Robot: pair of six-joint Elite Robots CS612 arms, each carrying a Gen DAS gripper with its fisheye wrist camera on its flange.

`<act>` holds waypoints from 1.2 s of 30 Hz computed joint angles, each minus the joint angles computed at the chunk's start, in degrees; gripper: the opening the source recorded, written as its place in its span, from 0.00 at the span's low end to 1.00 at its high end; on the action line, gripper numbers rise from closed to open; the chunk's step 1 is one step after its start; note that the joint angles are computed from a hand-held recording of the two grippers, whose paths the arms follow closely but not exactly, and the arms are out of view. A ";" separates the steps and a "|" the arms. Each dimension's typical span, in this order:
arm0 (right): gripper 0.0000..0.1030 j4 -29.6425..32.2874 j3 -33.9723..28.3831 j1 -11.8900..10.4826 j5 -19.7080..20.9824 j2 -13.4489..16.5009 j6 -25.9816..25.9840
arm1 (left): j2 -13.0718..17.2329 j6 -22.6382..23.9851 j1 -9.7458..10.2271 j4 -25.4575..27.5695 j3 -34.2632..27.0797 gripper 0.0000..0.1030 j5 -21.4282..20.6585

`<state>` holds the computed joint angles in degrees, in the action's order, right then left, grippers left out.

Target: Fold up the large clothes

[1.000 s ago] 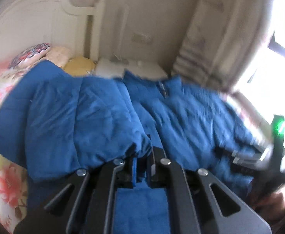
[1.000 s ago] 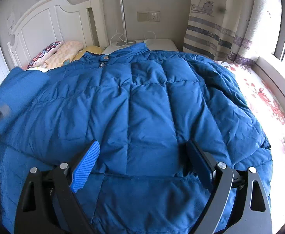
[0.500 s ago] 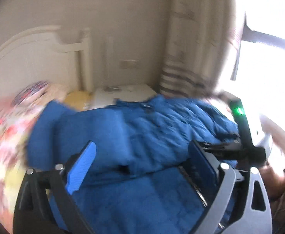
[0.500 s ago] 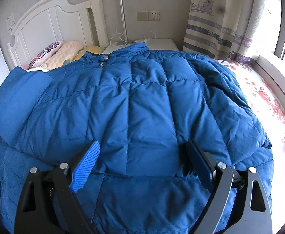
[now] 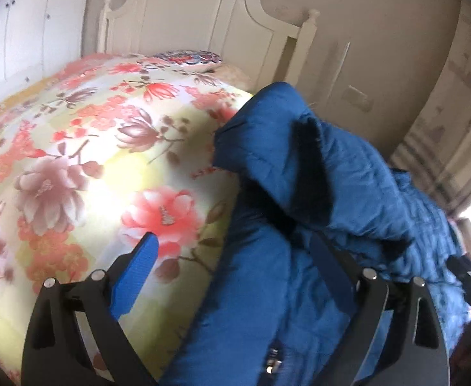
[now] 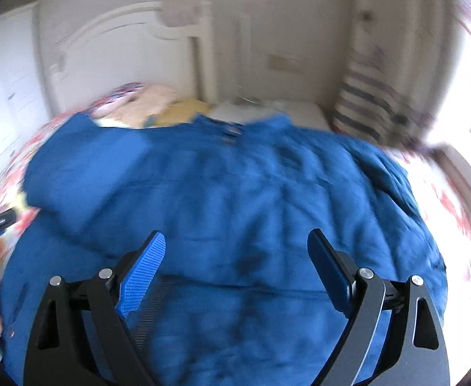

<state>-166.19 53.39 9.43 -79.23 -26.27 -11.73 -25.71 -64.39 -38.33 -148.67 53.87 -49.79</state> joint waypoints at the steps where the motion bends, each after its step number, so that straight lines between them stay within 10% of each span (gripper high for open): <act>1: 0.84 0.32 -0.13 0.58 -0.32 -0.07 -2.37 | 0.06 -0.60 0.00 0.95 -0.21 0.91 0.06; 9: 0.84 4.72 -7.57 5.40 -6.16 3.75 -15.15 | -1.00 -5.17 0.44 -1.53 2.73 0.92 -0.39; 15: 0.81 7.44 -13.91 6.81 -9.13 7.16 -14.40 | -0.66 -6.12 1.30 -0.87 2.18 0.92 -4.62; 18: 0.51 7.57 -14.35 6.74 -6.40 7.24 -13.07 | -0.46 -6.04 1.44 -0.49 1.83 0.92 -5.47; 19: 0.33 7.28 -13.51 6.54 -4.67 6.69 -12.19 | -0.45 -6.10 1.46 -0.53 1.83 0.92 -5.56; 24: 0.17 2.12 -8.44 3.20 6.97 3.23 0.46 | -0.49 -6.50 1.43 -0.44 1.95 0.92 -5.94; 29: 0.15 -4.72 -4.31 -2.23 17.71 0.93 15.44 | -0.32 -6.25 1.59 0.02 1.52 0.92 -6.28; 36: 0.15 -5.99 -2.44 -6.60 19.40 0.95 26.71 | -0.23 -6.76 1.69 0.73 1.24 0.92 -6.44</act>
